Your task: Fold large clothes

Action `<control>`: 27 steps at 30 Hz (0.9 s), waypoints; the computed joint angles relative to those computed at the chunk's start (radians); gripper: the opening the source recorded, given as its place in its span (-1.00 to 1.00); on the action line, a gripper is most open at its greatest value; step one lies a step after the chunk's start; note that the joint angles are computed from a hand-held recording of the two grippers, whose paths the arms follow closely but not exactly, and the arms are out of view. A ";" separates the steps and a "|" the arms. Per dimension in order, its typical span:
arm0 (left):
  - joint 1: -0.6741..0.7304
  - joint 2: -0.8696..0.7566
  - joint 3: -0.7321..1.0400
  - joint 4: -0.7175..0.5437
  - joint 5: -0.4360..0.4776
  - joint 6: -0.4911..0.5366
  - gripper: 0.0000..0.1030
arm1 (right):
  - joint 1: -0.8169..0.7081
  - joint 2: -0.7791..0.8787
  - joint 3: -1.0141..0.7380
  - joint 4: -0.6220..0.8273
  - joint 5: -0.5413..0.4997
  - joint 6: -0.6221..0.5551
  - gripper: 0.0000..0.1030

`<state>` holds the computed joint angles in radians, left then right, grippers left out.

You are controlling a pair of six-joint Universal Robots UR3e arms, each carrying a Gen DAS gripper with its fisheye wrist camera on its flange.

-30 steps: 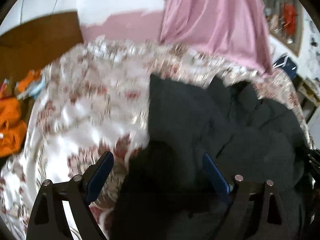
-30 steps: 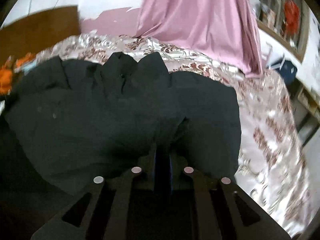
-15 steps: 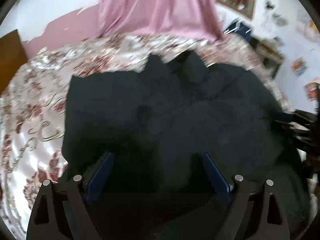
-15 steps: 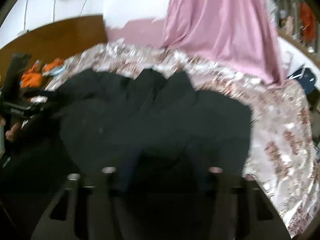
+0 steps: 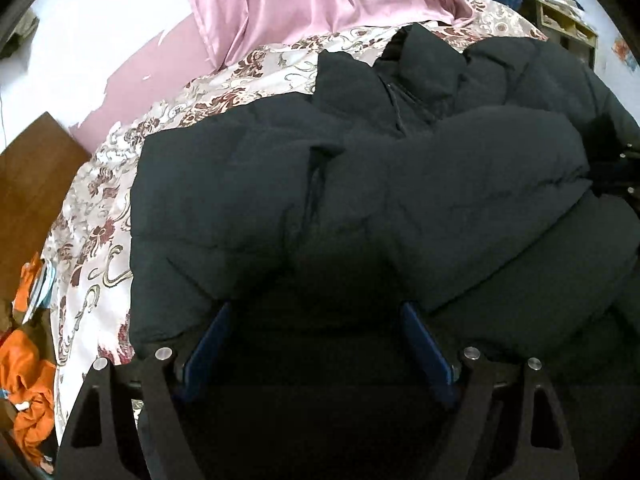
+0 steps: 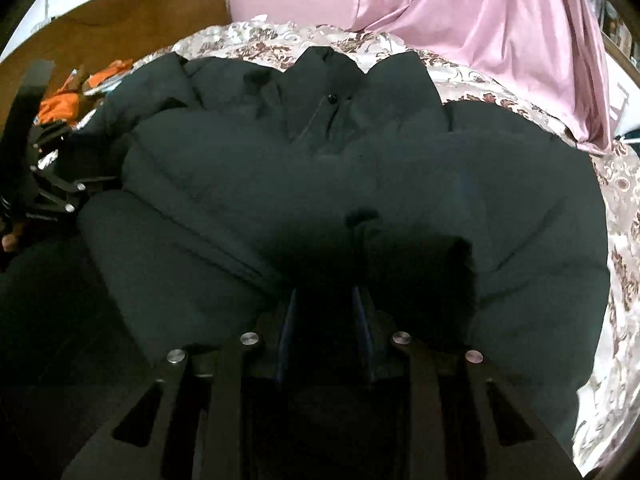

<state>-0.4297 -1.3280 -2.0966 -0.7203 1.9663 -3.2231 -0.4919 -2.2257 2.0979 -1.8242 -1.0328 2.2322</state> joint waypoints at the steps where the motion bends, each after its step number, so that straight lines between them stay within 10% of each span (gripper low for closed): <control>1: -0.003 0.000 -0.007 0.011 0.003 0.003 0.65 | -0.016 -0.020 0.012 0.015 0.009 -0.012 -0.50; 8: 0.179 0.121 0.032 -0.109 -0.240 0.164 0.67 | -0.093 -0.024 -0.028 0.129 0.072 -0.096 -0.49; 13: 0.349 0.136 0.184 -0.258 -0.446 0.226 0.69 | -0.108 0.106 -0.277 0.307 0.097 -0.174 0.02; 27: 0.363 -0.539 0.951 -0.311 -0.429 0.018 0.73 | 0.208 0.837 -0.977 0.032 -0.018 0.432 0.19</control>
<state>-0.0669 -1.8672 -1.1457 -1.0314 1.5376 -3.2054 -0.2844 -1.3892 1.1207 -1.7918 -1.0505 2.6642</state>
